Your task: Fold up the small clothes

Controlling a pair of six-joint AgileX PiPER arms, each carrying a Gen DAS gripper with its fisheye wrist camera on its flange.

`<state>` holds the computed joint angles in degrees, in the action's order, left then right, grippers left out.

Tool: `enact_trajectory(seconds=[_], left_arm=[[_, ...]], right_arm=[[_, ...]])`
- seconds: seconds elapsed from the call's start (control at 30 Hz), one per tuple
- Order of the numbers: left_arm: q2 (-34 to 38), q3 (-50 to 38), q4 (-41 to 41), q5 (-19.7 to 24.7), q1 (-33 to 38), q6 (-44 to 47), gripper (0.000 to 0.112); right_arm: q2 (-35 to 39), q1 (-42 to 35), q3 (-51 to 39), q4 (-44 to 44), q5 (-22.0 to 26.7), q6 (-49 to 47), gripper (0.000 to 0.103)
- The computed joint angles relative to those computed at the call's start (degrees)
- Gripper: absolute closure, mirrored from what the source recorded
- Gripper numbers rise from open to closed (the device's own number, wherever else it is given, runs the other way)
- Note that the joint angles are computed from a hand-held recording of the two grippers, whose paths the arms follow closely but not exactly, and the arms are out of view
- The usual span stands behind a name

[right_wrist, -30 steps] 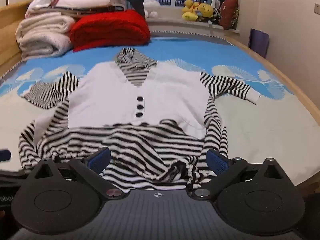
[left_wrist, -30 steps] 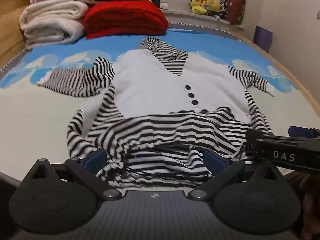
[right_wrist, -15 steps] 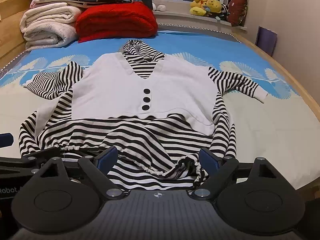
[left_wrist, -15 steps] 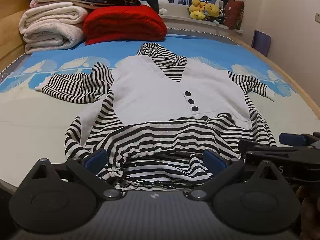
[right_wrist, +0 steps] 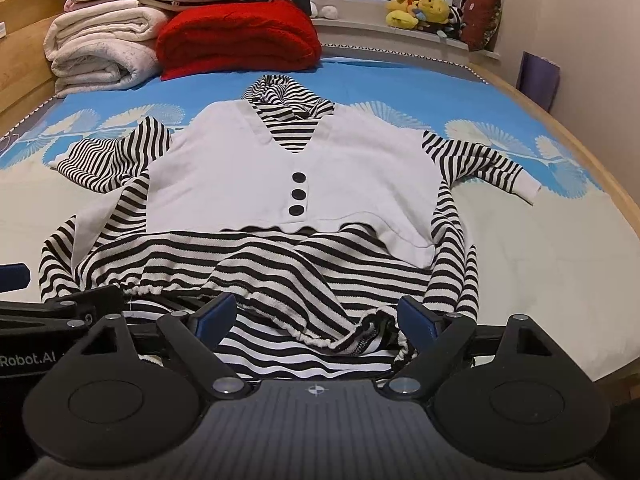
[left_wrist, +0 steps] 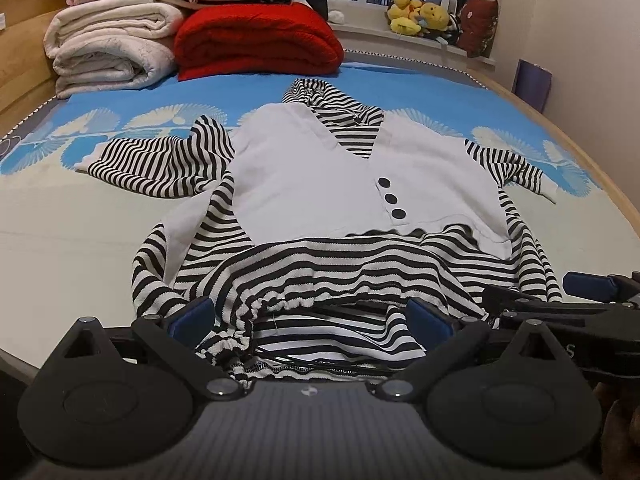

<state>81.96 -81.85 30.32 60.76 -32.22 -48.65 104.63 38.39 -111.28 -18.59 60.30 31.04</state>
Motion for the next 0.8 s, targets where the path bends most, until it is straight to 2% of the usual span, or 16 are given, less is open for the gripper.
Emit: enact_trajectory(seconds=[0.23, 0.33, 0.4, 0.53, 0.67, 0.8], left_arm=[[0.02, 0.53, 3.67, -0.16, -1.20, -2.88, 0.010], [-0.94, 2.23, 6.17, -2.49, -2.08, -4.28, 0.012], [-0.71, 2.39, 8.02, -2.19, -3.16, -5.35, 0.019], [-0.69, 3.22, 11.76, -2.64, -4.31, -8.15, 0.030], [-0.85, 3.21, 9.45, -4.19, -2.75, -7.99, 0.030], [-1.14, 1.50, 8.60, -5.54, 0.58, -3.29, 0.027]], right_arm=[[0.14, -0.68, -0.56, 2.14, 0.09, -0.63, 0.018], [-0.35, -1.22, 0.19, 4.18, -1.19, -1.44, 0.027], [-0.48, -1.17, 0.52, 4.68, -1.56, -1.84, 0.036], [-0.99, -0.47, 1.78, 4.47, -3.61, -2.74, 0.037], [-0.92, 0.02, 1.70, 2.71, -4.18, -2.13, 0.037], [-0.92, -2.18, 0.64, 3.24, -4.65, -1.91, 0.033]])
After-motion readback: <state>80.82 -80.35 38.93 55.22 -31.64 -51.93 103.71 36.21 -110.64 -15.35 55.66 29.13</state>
